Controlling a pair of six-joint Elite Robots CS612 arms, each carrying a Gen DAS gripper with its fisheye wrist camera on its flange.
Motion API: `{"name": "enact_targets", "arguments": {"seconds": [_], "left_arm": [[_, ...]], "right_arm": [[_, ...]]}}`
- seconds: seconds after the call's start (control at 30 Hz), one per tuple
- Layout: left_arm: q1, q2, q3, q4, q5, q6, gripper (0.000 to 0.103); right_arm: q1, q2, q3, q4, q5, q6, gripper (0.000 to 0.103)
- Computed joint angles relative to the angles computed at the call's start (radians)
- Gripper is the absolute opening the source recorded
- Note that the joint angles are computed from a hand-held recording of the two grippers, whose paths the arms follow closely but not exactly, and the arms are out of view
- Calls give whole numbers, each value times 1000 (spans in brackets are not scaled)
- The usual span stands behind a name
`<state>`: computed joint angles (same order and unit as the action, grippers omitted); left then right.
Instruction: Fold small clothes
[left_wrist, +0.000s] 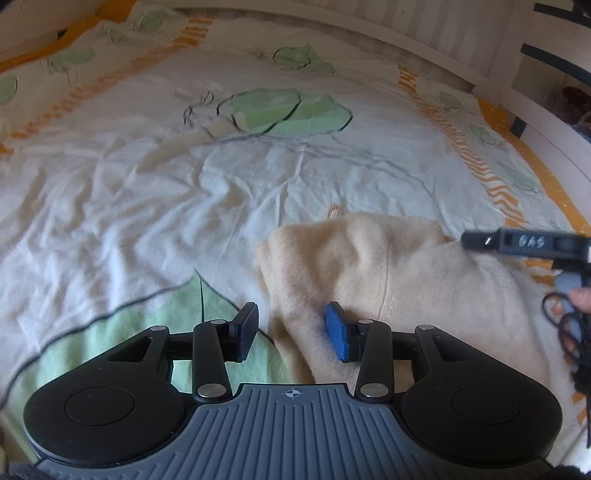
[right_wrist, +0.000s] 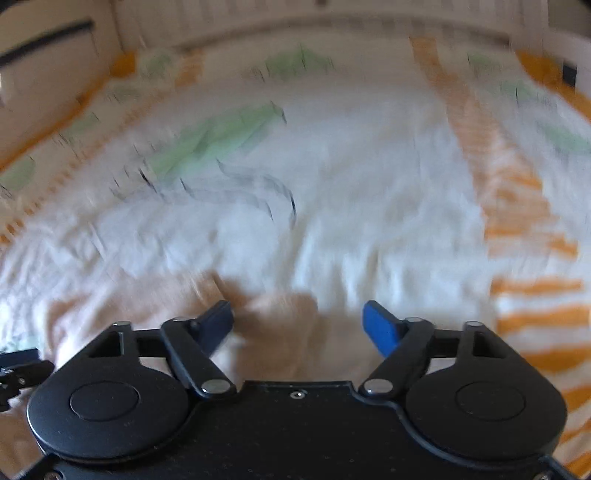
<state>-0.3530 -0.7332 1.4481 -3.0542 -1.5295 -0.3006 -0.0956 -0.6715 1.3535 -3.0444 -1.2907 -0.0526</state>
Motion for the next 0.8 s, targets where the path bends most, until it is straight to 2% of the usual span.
{"name": "enact_targets", "arguments": {"seconds": [0.07,0.13,0.23,0.33,0.4,0.43,0.47,0.5,0.53,0.7,0.8], "left_arm": [[-5,-11,12,-34,11,24,39],[-9,-19,21,-79,3,44,39],[-17,-21,23,-98,-25,78,39],[-23,-11,17,-71,-67,108,39],[-29,-3,19,-56,-59,124,39],[-32,1,25,-70,-50,130,39],[-36,4,31,-93,-38,139,40],[-37,4,33,-101,-33,148,39],[-39,4,32,-100,-30,156,39],[-34,6,26,-95,-45,145,40],[-33,4,27,-91,-43,144,40]], "right_arm": [[-14,-5,10,-56,91,-36,70],[-23,-3,-10,-11,190,-96,59],[-22,13,-57,104,269,-156,58],[-10,31,-98,208,259,-208,58],[-5,43,-121,257,252,-225,58],[-8,46,-125,275,270,-223,55],[-12,47,-128,298,298,-224,47],[-15,48,-134,321,321,-231,19],[-16,46,-133,328,333,-237,16],[-4,66,-173,290,300,-194,16],[7,96,-221,330,270,-191,16]]}}
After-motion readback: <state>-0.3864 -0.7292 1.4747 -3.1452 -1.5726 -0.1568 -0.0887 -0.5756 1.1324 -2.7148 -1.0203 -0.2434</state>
